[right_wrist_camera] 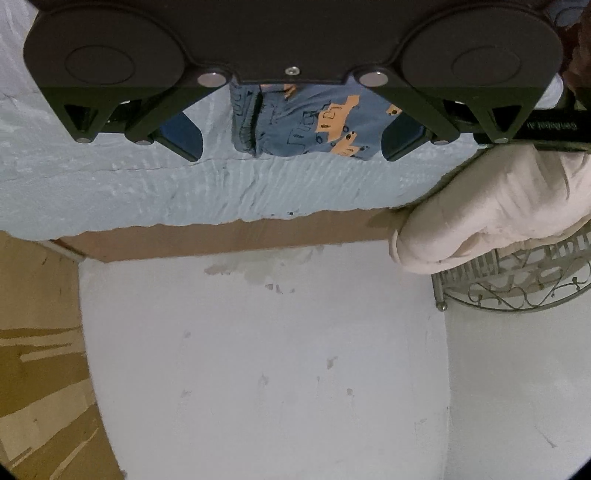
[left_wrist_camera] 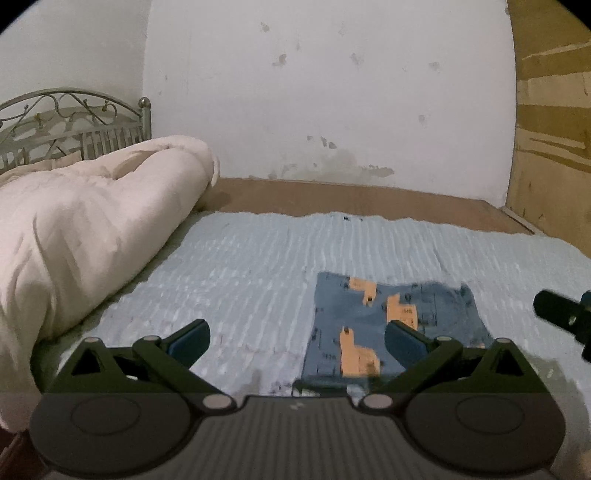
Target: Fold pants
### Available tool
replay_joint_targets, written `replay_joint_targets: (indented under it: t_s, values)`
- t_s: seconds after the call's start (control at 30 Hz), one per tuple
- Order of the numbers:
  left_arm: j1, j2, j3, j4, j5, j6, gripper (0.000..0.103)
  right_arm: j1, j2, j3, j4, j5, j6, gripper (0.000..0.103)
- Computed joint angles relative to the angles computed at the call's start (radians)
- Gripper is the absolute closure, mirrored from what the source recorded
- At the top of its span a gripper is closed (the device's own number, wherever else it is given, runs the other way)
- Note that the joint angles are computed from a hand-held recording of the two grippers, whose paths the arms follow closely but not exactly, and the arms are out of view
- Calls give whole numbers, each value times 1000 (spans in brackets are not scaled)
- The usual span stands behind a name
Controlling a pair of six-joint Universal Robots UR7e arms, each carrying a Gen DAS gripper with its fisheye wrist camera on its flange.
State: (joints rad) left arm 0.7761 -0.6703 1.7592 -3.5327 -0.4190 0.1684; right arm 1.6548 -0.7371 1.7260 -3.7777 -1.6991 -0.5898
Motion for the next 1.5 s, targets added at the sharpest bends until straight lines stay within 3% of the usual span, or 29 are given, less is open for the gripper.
replay_joint_targets:
  t_s: [0.27,0.5,0.93,1.5]
  values:
    - [-41,-23,129,-63,27,-49,1,2,-22,128,-110,-17,-44,1]
    - [-71,-38,188,-123,53,-54,1,5,-27,195,-180,-26,-28,1]
    - [-131,-104,312,-149,105,-147,1,18,-62,293,-229,4,-39,1]
    - [-134,-114,349,-130,108,-216,1,19,-57,303,-229,2,-43,1]
